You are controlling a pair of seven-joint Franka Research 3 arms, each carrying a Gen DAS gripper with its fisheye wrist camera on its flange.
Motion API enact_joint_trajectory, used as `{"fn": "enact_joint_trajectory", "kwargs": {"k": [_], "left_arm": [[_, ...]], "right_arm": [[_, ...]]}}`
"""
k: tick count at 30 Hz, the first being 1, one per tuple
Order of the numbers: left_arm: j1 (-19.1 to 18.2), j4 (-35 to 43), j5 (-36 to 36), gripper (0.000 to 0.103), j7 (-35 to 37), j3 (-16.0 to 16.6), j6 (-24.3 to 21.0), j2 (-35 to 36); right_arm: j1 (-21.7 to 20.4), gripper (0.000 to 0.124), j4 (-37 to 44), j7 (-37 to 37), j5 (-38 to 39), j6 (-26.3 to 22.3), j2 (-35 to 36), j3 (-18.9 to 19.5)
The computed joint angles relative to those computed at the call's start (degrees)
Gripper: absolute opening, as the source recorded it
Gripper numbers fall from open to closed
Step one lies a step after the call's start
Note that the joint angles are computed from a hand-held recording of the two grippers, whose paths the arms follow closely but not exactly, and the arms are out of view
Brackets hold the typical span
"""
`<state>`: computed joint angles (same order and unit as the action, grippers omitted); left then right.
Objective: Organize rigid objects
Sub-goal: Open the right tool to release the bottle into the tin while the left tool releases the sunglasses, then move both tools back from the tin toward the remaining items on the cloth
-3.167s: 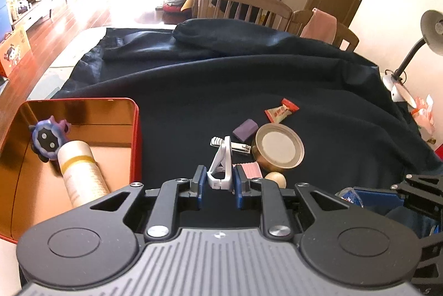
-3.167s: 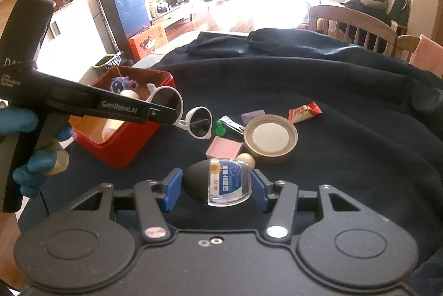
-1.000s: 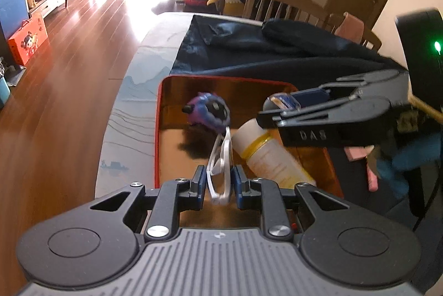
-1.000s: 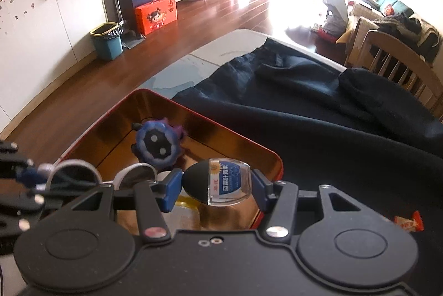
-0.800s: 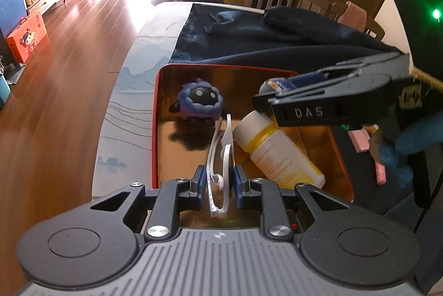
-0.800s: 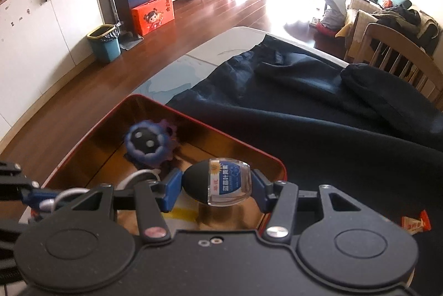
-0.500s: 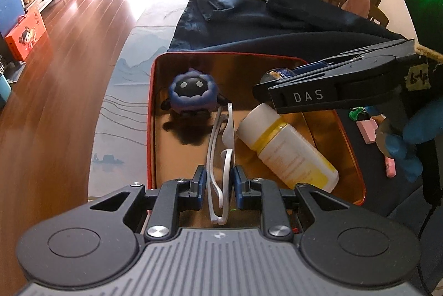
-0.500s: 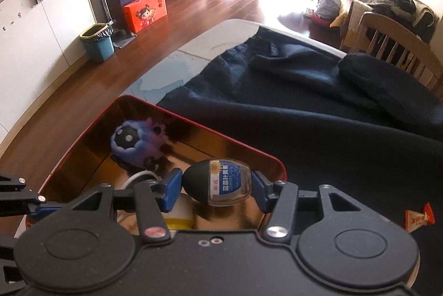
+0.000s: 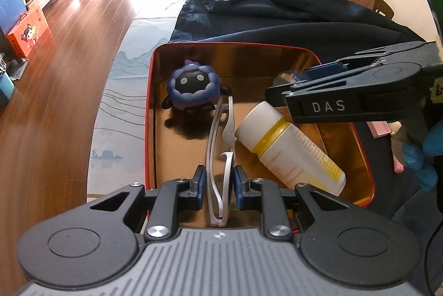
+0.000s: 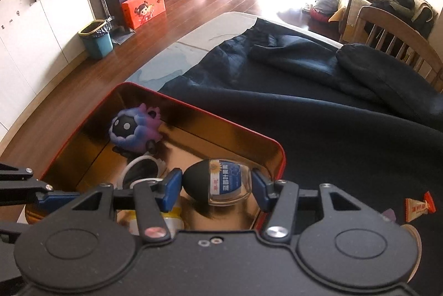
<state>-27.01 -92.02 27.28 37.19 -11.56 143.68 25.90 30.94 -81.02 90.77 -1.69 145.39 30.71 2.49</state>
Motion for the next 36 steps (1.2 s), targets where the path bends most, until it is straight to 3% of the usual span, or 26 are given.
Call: {"fn": "enact_joint_trajectory", "kwargs": {"k": [15,21,36], "left_arm": [[-1.47,-0.82,3.63,0.021,-3.19,0.46,-1.71,-1.49],[-2.19,-2.31,6.72,0.028,-6.15,0.82,-0.68,-3.34],[-4.16,-1.05,12.43,0.028,-11.69,0.14,-0.73,-4.88]], "right_arm": [[-2.17,0.063,-8.87,-3.41,4.59,4.8,-6.88,2.44],[-3.07,0.067,-14.15,-5.48,6.97,7.59,-11.25,3.42],[-7.16,0.08,-29.04,-12.4,19.2,14.62,-23.82,5.65]]}}
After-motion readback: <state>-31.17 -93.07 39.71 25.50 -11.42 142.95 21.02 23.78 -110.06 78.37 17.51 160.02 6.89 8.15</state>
